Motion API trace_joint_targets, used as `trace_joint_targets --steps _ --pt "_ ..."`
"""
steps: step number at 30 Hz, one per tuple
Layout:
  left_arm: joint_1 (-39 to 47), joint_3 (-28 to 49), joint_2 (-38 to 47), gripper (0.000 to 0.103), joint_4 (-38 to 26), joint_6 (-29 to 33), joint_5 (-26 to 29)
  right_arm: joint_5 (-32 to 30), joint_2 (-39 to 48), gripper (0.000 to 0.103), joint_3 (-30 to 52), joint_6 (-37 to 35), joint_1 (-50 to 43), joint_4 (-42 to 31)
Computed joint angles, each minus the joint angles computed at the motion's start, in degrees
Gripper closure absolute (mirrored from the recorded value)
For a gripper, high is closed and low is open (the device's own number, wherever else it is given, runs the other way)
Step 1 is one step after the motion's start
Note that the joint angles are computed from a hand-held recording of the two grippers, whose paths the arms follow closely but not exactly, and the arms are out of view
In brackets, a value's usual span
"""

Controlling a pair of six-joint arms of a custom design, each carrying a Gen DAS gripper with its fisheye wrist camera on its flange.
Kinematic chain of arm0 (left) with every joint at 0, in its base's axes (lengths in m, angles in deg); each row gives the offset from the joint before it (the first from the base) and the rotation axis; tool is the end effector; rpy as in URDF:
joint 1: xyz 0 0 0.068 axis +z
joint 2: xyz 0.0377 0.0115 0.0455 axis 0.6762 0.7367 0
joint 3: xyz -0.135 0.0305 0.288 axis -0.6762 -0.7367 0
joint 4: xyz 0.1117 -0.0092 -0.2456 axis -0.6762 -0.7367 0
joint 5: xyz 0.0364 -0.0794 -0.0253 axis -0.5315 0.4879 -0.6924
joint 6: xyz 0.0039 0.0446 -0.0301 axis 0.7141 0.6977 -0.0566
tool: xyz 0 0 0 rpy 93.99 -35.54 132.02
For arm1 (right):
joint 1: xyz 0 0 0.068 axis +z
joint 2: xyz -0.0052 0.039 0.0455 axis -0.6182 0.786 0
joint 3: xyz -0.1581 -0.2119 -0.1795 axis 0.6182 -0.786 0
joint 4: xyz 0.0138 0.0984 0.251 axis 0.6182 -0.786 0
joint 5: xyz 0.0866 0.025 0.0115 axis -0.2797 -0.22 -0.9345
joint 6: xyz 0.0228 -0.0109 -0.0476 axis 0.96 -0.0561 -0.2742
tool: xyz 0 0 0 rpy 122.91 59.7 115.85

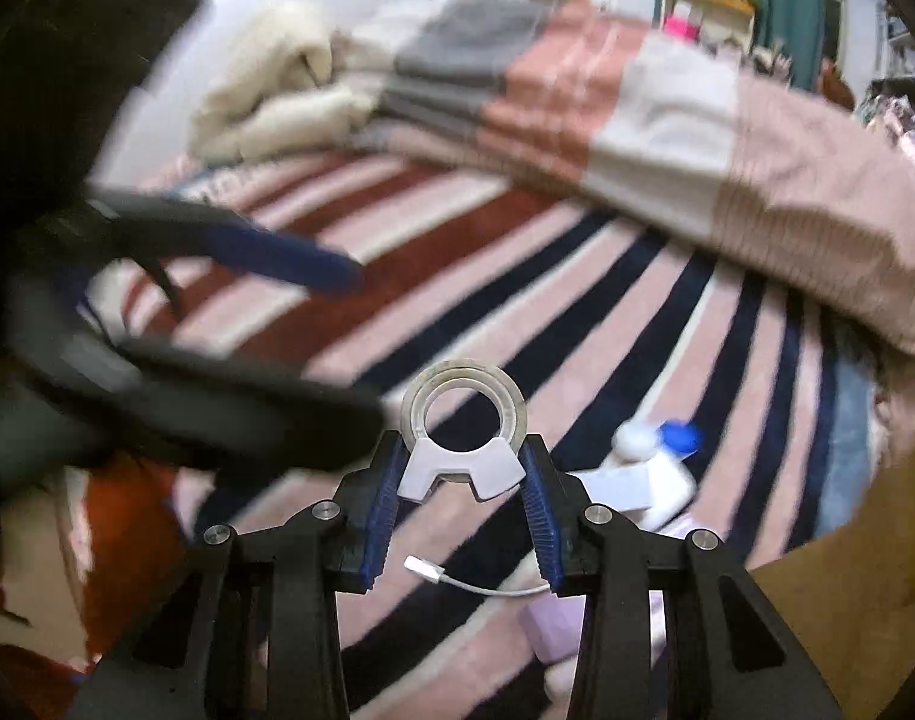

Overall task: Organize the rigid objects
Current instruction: 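Drop the tape roll into the cardboard box with the right gripper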

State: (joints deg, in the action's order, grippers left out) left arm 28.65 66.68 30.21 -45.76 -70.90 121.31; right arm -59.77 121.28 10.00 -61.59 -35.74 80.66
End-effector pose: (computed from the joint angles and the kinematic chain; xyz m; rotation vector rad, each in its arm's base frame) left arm 0.3218 -0.1011 0.1932 0.7199 2.3555 -0.8261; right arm 0.2731 0.0239 0.1830 -0.6527 2.3245 0.2806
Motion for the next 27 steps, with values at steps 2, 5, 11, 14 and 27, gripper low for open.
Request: trace_joint_targets --steps 2,5,11,14,27 --pt "-3.54 3.53 0.78 0.059 -1.91 -0.56 1.16 -2.07 -4.39 0.069 0.25 -1.13 -2.68 -3.38" --pt "-8.97 7.9 1.55 0.067 -2.71 -1.68 -1.15 -2.84 -8.94 0.069 1.7 -2.65 -7.99 -7.54" --pt "-20.26 21.13 9.15 0.068 -7.97 -4.24 -5.36 -8.88 -8.69 0.069 6.0 -9.64 -24.79 -14.78" --pt "-24.53 28.88 14.85 0.068 -12.07 -5.01 -7.26 -9.77 -5.24 0.069 8.99 -13.21 -31.52 -17.84" --pt "-27.58 32.51 17.39 0.031 -13.37 -4.92 -15.06 -4.37 2.25 0.048 14.36 -18.94 -37.3 -23.09"
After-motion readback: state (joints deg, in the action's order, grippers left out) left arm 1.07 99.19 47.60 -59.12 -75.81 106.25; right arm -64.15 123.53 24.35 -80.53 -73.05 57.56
